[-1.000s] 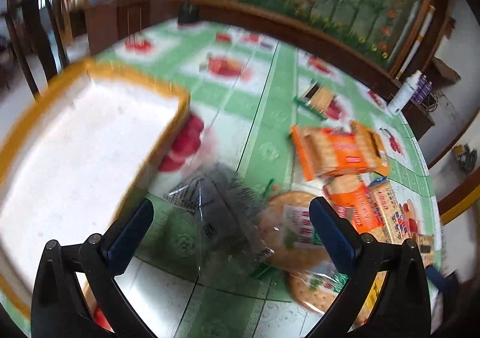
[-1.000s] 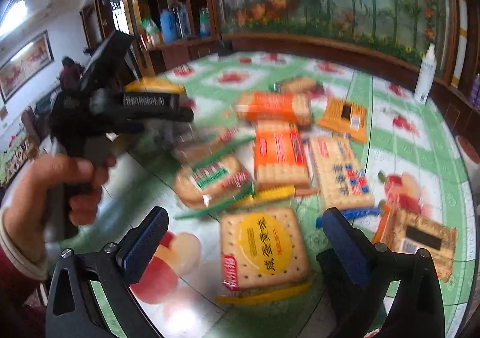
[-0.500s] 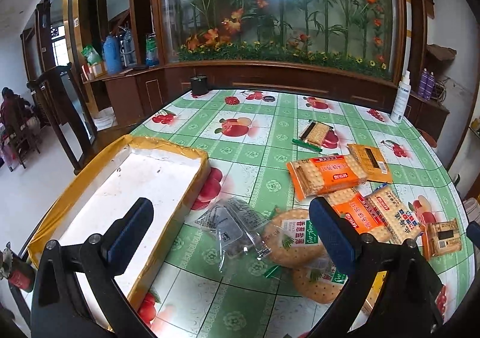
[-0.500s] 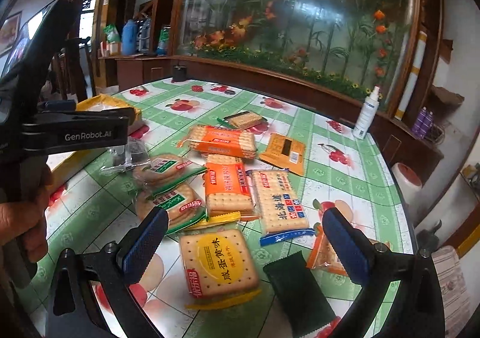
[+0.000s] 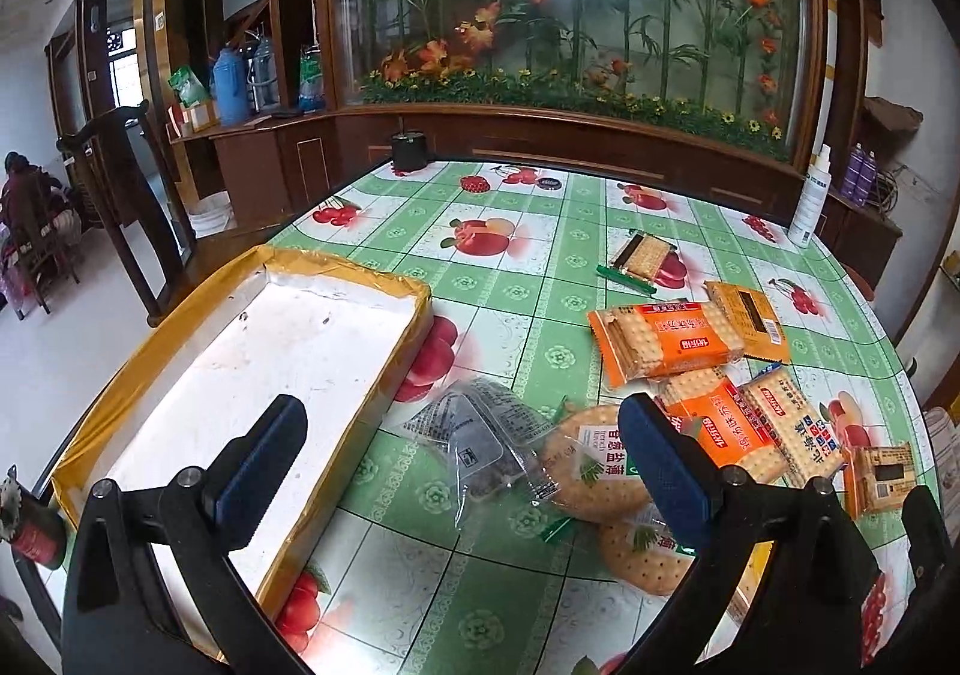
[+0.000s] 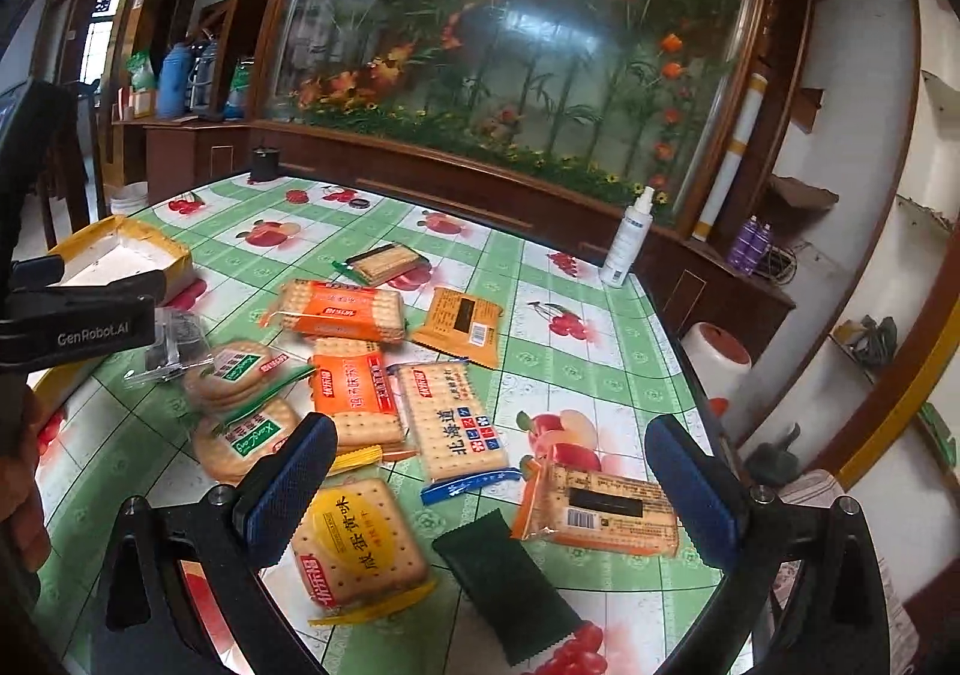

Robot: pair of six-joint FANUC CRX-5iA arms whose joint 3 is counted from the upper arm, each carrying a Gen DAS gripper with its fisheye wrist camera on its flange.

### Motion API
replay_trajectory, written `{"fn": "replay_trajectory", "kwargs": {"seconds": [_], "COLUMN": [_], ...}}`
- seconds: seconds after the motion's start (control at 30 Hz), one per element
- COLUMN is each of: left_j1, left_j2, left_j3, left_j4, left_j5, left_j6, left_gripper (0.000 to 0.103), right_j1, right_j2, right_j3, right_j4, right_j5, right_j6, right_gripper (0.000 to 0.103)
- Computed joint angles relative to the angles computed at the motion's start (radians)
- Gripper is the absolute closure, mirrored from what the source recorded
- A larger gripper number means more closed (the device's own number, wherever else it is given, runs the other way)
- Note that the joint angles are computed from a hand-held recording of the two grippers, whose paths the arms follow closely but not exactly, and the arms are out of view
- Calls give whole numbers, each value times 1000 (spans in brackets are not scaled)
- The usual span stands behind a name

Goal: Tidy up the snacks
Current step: 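Move the left tool to the clear bag of dark snacks and close on it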

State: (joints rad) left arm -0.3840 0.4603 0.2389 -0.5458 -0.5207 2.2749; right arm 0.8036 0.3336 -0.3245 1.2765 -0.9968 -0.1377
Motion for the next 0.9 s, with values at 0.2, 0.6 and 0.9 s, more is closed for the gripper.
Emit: {"fn": "replay_trajectory", "kwargs": {"seconds": [0.2,0.6,0.9], "left_j1": [7,91,113], "left_j2": [-3,67,154], "left_j3": [-6,-2,107], "left_j4": [15,351,433], "left_j5": [1,-3,-119], "left_j6": [-12,-261,-278], "left_gripper": [0,0,0], "right_j1": [3,-63,-97], "right_j2": [-5,-75,-12], "right_j3": [-5,-72,-13], "right_j4": [-3,-22,-356], "right_j5": [-7,321,522], "right_j6": [2,6,249], "right_gripper": [0,0,0]}}
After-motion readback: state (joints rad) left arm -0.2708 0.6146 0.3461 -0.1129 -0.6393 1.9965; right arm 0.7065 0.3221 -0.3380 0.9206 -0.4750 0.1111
